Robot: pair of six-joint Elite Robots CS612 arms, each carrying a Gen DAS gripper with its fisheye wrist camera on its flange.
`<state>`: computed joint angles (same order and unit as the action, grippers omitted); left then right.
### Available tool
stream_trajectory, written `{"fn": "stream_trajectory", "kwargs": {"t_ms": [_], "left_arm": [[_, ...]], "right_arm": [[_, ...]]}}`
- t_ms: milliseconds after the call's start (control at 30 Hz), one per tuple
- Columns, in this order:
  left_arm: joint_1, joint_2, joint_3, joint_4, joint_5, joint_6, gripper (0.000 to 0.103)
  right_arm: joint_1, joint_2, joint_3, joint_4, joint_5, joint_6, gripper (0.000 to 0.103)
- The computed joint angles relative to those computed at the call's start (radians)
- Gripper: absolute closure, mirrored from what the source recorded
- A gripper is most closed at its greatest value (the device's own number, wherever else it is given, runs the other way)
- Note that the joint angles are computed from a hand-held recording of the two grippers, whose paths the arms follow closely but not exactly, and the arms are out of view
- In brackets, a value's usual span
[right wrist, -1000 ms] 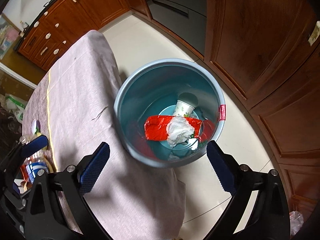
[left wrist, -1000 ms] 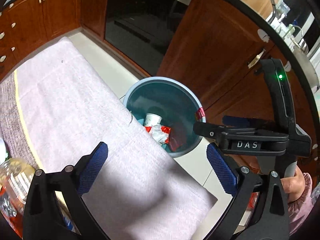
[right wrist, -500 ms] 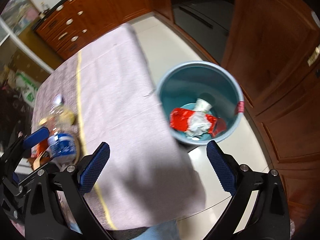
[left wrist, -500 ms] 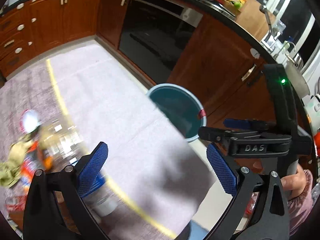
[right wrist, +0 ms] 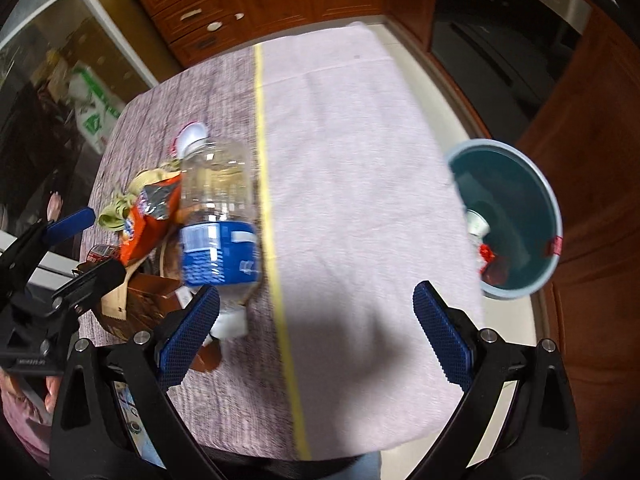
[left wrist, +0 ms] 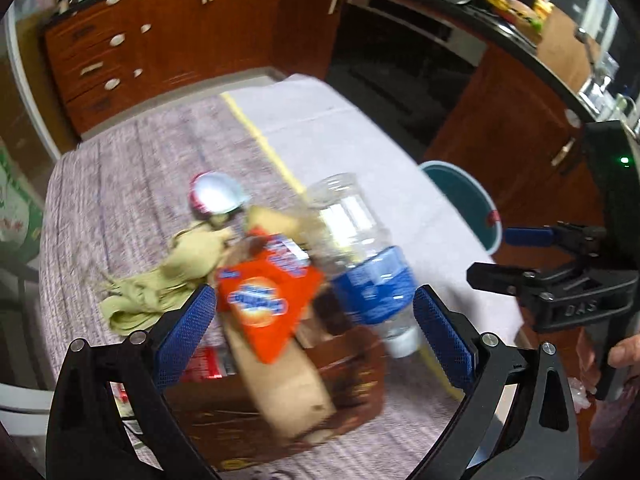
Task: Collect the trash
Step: 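Grasp the clear water bottle with the right tool while the left tool grasps the orange Ovaltine packet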
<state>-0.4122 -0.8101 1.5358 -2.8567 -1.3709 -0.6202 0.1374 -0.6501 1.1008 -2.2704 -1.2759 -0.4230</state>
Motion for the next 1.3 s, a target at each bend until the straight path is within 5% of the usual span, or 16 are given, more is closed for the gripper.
{"fn": "stream_trajectory", "kwargs": {"t_ms": [600,767,833,1067,1167,1233,1300], "left_arm": [[0.04,0.053,-0.021,0.021,-0.065,0.023,0.004],[0.045,0.054,-0.023,0.027,-0.07,0.019,0.004],[0.045,0.056,-0.028,0.034,-0.071,0.02,0.004],[0.043,0.064,-0.041,0.046,-0.063,0.023,0.004],[0.04,0.065,-0.045,0.046,-0.058,0.029,0.016],[0.04,0.068,-0.052,0.052,-0.062,0.035,0.036],[0.035,0.067,-0.053,0.055,-0.04,0.036,0.045]], "right_arm": [[0.056,0.094,-0.156,0.131,0.053,0.004,0.01],[0.067,0.125,-0.199,0.182,0.052,-0.014,0.024],[0.068,0.136,-0.214,0.209,0.059,-0.025,0.04],[0.06,0.123,-0.186,0.178,0.076,-0.043,0.04],[0.053,0.118,-0.178,0.167,0.084,-0.029,0.04],[0.05,0.116,-0.175,0.159,0.086,-0.024,0.04],[0.046,0.112,-0.169,0.151,0.088,-0.021,0.04]]}}
